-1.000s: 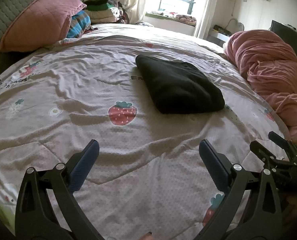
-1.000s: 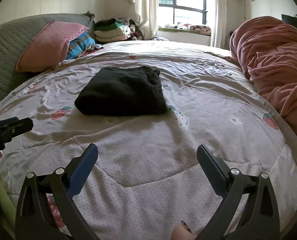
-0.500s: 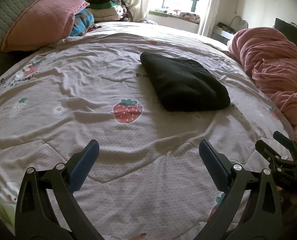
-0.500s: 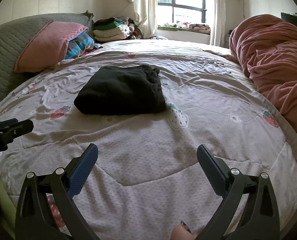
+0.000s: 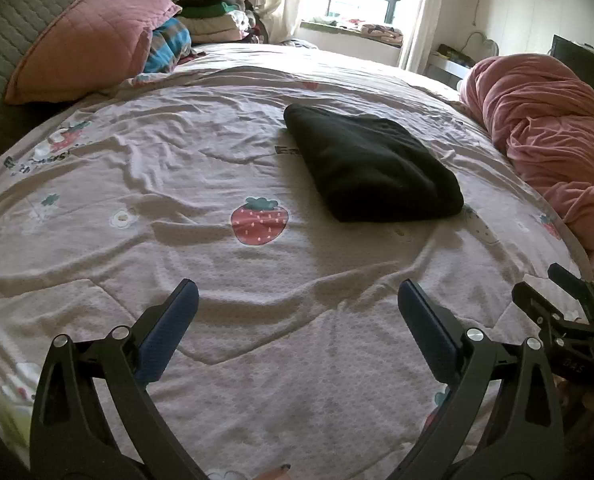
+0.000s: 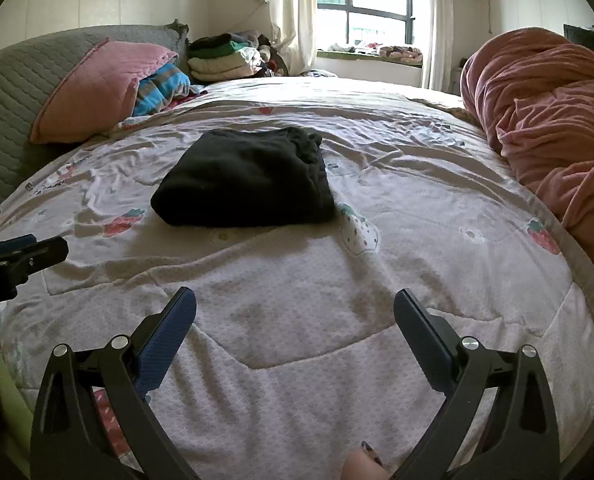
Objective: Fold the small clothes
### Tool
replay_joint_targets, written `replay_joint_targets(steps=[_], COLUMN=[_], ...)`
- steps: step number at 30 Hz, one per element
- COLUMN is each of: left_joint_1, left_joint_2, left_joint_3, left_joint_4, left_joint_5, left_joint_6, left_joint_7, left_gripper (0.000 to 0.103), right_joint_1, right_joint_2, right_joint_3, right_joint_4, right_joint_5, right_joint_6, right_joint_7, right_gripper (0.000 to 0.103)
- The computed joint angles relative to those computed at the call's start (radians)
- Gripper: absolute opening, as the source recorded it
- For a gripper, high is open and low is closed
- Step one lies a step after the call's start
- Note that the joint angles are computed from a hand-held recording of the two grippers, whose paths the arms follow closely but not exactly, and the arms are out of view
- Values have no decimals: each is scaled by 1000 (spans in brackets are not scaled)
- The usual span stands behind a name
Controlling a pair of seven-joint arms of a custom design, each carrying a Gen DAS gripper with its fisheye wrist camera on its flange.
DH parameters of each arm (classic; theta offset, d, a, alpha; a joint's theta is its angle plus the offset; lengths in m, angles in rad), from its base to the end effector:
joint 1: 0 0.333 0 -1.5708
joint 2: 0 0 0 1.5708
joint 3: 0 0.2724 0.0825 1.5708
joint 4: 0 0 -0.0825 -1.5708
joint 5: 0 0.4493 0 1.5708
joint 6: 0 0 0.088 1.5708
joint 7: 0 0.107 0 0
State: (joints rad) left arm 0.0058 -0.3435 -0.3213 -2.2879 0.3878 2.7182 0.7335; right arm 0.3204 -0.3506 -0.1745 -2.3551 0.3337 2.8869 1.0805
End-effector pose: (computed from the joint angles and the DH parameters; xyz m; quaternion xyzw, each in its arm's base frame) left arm 0.5394 -0.1988 0.5008 -0.7101 0.5785 -0.3064 0.2592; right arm 0.5619 0.0594 0.4961 -0.7334 0.5219 -0.2611 0.3487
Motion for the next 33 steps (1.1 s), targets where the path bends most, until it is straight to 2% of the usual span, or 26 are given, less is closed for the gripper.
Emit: replay_joint_targets(steps=[33], left_joint_1=[7], left_joint_2=[-18], left_joint_3=[-3], left_joint_4=[-13], left_joint_5=[-10], left_joint_6=[1], left_joint_7=[4], left_gripper=[94], right_joint_1=[9], right_joint_2=[-13], right_joint_3=[0], right_joint_4=[-14], right_joint_5=[-14], right_joint_6=[11], right_joint_7=[13], right_gripper=[98])
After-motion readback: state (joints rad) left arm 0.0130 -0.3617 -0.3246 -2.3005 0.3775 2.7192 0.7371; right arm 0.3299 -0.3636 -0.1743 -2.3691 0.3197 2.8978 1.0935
